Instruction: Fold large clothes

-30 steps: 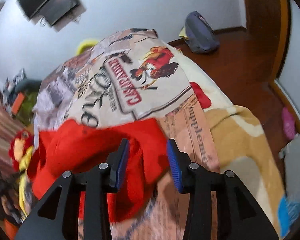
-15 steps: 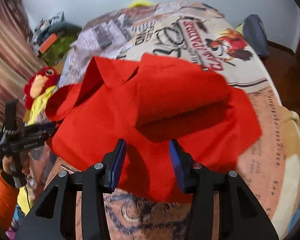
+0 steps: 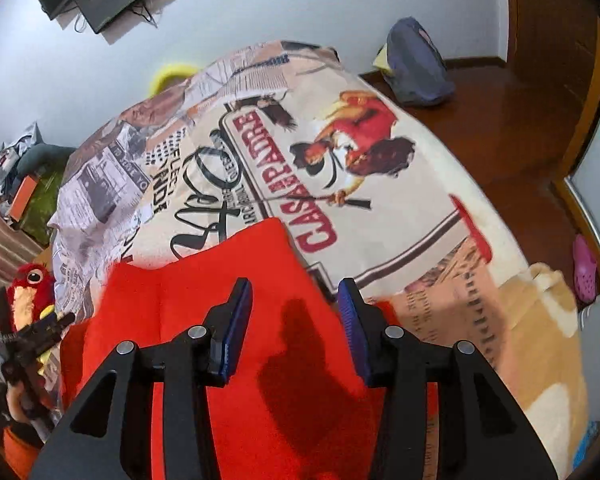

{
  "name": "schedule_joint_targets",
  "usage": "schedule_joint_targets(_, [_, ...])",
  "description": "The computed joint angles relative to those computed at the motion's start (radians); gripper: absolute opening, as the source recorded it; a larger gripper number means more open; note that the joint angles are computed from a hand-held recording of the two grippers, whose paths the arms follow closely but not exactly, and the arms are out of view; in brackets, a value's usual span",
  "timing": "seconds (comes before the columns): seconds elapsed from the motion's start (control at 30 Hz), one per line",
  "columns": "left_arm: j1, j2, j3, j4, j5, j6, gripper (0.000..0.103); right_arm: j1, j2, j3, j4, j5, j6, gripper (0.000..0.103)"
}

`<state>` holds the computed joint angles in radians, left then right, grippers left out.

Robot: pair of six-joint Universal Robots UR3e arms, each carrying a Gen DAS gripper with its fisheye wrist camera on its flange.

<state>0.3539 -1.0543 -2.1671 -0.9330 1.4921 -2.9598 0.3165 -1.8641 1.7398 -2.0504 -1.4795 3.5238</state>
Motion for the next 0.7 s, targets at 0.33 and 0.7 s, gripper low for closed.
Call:
schedule_joint_targets(0.33, [-0.172, 0.230, 0.025, -0.221, -0.092, -0.032, 0.070, 0.327, 0.123, -0.137, -0.007, -0.061, -0.020, 0.041])
schedule_joint_targets(0.7, [-0.478, 0.339, -0.210, -0.099, 0.044, -0.274, 0.088, 0.451, 0.134, -0.032, -0.027, -0.120, -0.018, 0.055])
